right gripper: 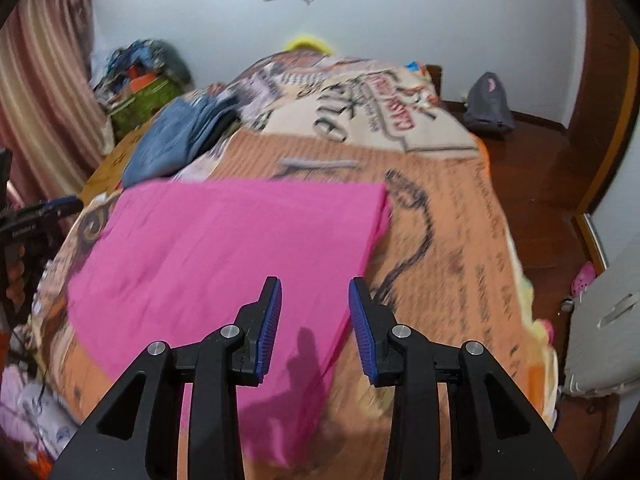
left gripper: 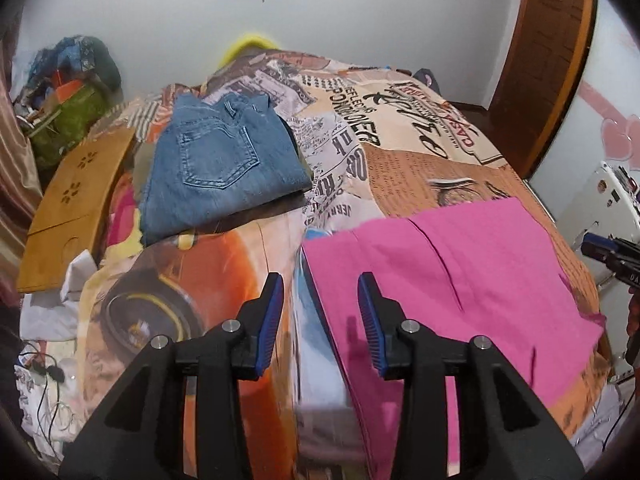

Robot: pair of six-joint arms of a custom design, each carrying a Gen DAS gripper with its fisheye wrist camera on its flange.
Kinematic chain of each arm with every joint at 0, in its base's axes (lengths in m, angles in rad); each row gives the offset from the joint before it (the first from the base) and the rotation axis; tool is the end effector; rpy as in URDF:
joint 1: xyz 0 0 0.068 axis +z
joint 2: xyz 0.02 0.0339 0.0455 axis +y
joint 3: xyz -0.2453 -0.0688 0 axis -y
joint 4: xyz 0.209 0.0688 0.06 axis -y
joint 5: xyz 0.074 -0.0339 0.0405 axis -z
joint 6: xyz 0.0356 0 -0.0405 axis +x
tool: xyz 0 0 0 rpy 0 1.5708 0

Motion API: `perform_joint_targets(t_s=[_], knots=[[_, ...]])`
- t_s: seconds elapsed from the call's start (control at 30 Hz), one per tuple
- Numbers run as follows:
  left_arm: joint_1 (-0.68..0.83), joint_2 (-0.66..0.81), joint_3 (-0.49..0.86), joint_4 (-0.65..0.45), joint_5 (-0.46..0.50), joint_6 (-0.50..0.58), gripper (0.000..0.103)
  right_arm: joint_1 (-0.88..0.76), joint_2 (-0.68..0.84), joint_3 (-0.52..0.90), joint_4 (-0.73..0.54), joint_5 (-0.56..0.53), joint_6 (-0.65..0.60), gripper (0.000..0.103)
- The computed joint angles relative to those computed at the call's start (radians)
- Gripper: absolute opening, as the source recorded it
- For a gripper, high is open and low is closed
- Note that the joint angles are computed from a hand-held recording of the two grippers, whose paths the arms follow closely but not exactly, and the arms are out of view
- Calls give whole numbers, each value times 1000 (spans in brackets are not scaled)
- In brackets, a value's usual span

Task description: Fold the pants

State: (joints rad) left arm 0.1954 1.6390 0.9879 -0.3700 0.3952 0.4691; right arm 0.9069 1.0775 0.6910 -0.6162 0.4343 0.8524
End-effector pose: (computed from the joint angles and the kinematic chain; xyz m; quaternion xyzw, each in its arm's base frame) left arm 0.2922 0.0439 0.1882 0.1815 0.9276 -0.0918 0.3132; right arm 0.1210 0.1304 0.2167 0.0348 0.9387 0.0790 0.3338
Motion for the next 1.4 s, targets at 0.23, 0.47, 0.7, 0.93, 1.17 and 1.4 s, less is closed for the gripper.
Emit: perform_joint_targets(t_s=[0.23,0.47,0.7,0.93,1.17,1.4], knots=[[-57,247,218,-71,-4,-81,38,-286,100,22,130,-110,-224,43],[-75,399,328,-127,7,-110,39,-458,287,34,285,-234,-354,43],[-35,454,379,-187,100,-123,33,-597,488,24,464,-472,-386,43],[-81,353,230,-16,2,-116,13,-576,517,17,511,-460,-417,8],[-112,325,196,90,-111,-142,5,-525,506,53,493,-305,-471,6],[-113,245,142,77,-152,-81,7,-495,557,180,348,-249,-485,8]])
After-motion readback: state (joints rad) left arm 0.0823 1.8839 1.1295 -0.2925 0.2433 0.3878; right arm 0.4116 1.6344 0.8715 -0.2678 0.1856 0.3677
